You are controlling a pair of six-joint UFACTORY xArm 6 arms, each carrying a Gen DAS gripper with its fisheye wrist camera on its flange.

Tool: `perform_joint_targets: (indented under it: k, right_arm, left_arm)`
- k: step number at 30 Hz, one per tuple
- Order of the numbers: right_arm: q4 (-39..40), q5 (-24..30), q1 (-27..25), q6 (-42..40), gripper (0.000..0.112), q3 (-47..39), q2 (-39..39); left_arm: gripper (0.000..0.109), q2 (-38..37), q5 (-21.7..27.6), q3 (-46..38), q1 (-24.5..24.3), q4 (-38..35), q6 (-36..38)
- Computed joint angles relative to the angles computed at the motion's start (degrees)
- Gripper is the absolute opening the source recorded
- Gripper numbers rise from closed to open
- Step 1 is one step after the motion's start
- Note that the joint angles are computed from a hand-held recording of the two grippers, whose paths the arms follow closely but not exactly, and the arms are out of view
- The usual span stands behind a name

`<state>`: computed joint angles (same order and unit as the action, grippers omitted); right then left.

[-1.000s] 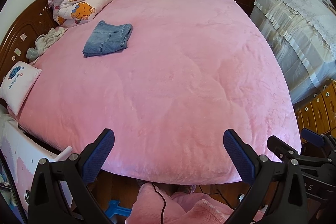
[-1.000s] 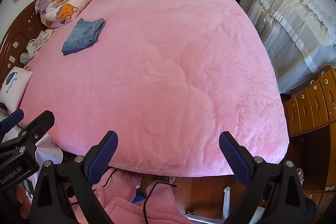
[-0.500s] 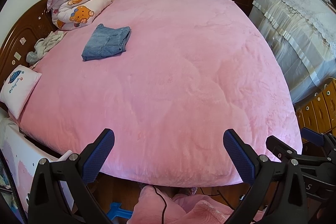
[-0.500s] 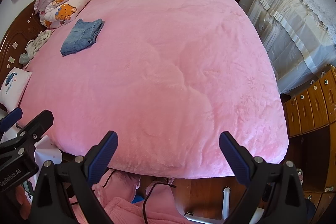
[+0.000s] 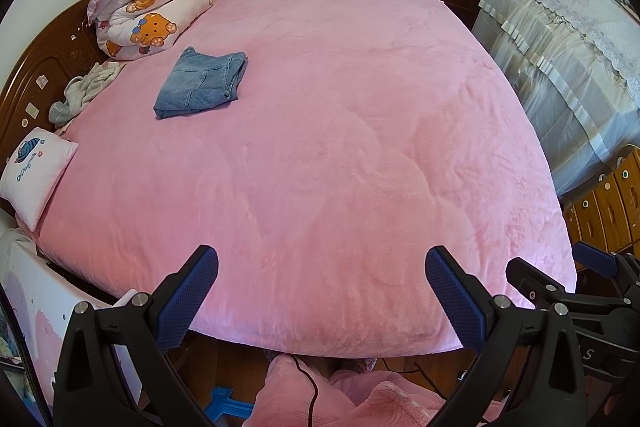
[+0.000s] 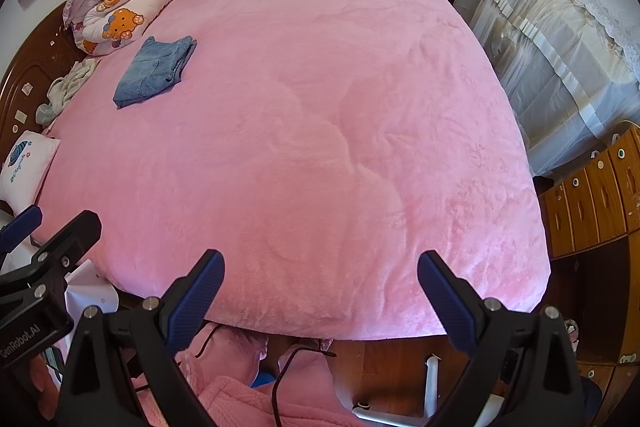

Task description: Fold large clothes

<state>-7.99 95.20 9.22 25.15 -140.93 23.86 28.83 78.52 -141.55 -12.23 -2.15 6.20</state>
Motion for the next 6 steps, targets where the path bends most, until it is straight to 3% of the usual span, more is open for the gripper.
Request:
perform_joint_targets:
  k: [6]
  right_arm:
    - [0.1,-0.2,-0.1,0.1,0.098,0.4,-0.2]
  left_arm:
    - [0.103,1.3,0.9,-2.2,0.1,-0.1,0.2]
